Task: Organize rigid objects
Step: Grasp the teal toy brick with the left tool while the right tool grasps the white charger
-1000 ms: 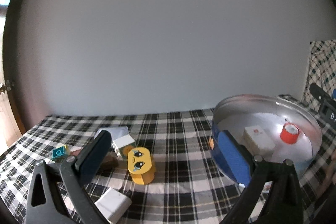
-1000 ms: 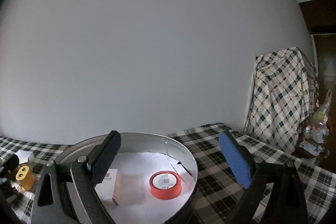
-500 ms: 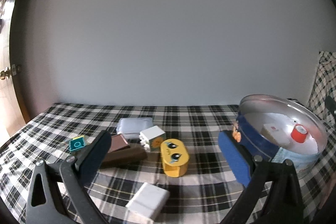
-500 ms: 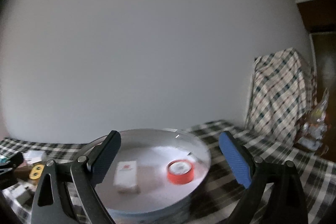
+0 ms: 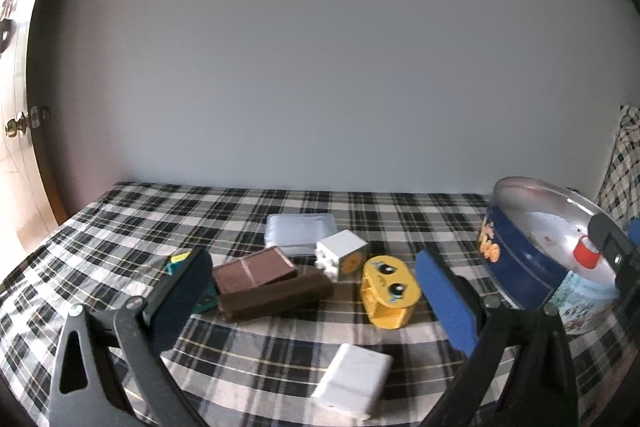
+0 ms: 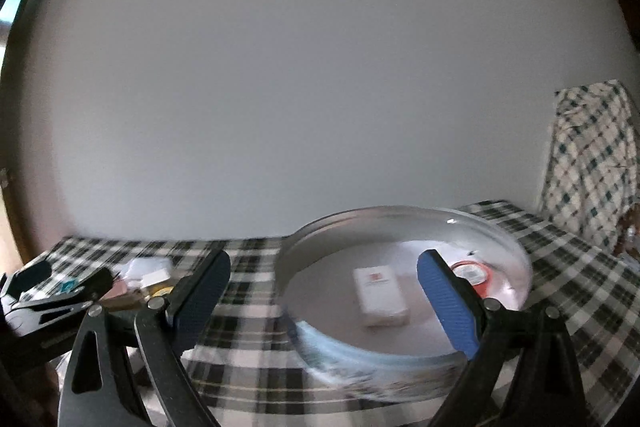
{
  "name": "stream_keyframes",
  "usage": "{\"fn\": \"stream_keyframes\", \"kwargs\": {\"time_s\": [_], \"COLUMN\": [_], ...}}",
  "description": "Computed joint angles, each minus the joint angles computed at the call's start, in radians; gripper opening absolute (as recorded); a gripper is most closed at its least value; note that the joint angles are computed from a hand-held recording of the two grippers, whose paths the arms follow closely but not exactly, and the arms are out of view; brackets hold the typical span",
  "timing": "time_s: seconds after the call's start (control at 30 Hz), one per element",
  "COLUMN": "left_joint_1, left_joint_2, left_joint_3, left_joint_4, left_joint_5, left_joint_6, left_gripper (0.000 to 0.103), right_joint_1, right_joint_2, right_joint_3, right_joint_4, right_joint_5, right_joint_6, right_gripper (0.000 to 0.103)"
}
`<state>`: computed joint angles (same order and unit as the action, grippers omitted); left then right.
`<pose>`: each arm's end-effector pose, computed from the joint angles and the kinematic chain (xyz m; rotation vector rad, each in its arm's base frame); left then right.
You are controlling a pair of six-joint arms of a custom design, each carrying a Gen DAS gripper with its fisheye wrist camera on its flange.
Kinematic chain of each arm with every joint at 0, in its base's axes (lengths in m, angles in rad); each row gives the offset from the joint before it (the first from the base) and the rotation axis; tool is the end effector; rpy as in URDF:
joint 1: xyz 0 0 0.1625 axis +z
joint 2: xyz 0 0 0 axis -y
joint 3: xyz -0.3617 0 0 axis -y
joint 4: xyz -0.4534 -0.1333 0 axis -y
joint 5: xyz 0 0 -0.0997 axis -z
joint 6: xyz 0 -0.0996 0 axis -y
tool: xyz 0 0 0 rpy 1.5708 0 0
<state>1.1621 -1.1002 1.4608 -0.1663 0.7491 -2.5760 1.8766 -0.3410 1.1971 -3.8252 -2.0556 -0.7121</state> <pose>-0.0633 -0.6652 0.2140 0.2775 1.9255 -1.4390 0.3062 -0.6814 0.0241 0.6012 -1.9164 1.5214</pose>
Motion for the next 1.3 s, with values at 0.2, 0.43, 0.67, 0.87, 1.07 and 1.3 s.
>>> {"fn": "stream_keyframes", "kwargs": {"time_s": [0.2, 0.43, 0.67, 0.87, 1.07, 1.3], "left_joint_1": [0.035, 0.084, 0.138, 0.164, 0.163, 0.165], "left_joint_2": [-0.019, -0.042, -0.043, -0.054, -0.030, 0.034], "left_joint_3": [-0.021, -0.055, -0.140, -0.163, -0.195, -0.271], "left_joint_4": [0.025, 0.033, 0.119, 0.146, 0.212, 0.413], "left_joint_5": [-0.015, -0.081, -0.173, -0.206, -0.171, -0.033], "left_joint_6": [0.005, 0.008, -0.096, -0.149, -0.156, -0.227], "left_gripper": [0.103, 0.103, 0.103, 0.103, 0.102, 0.102], "right_joint_1": [0.023, 0.050, 0.069, 0.089, 0.099, 0.098], "right_joint_2": [0.020, 0.032, 0.037, 0.112, 0.179, 0.171], "right_joint_3": [-0.015, -0.038, -0.072, -0.187, -0.300, -0.294], "right_joint_4": [0.096, 0.322, 0.662, 0.865, 1.018, 0.994], "right_joint_5": [-0.022, -0.047, -0.044, -0.129, -0.204, -0.186], "right_joint_6": [0.005, 0.101, 0.232, 0.305, 0.354, 0.215], "right_gripper": [0.096, 0.096, 0.096, 0.092, 0.075, 0.040]}}
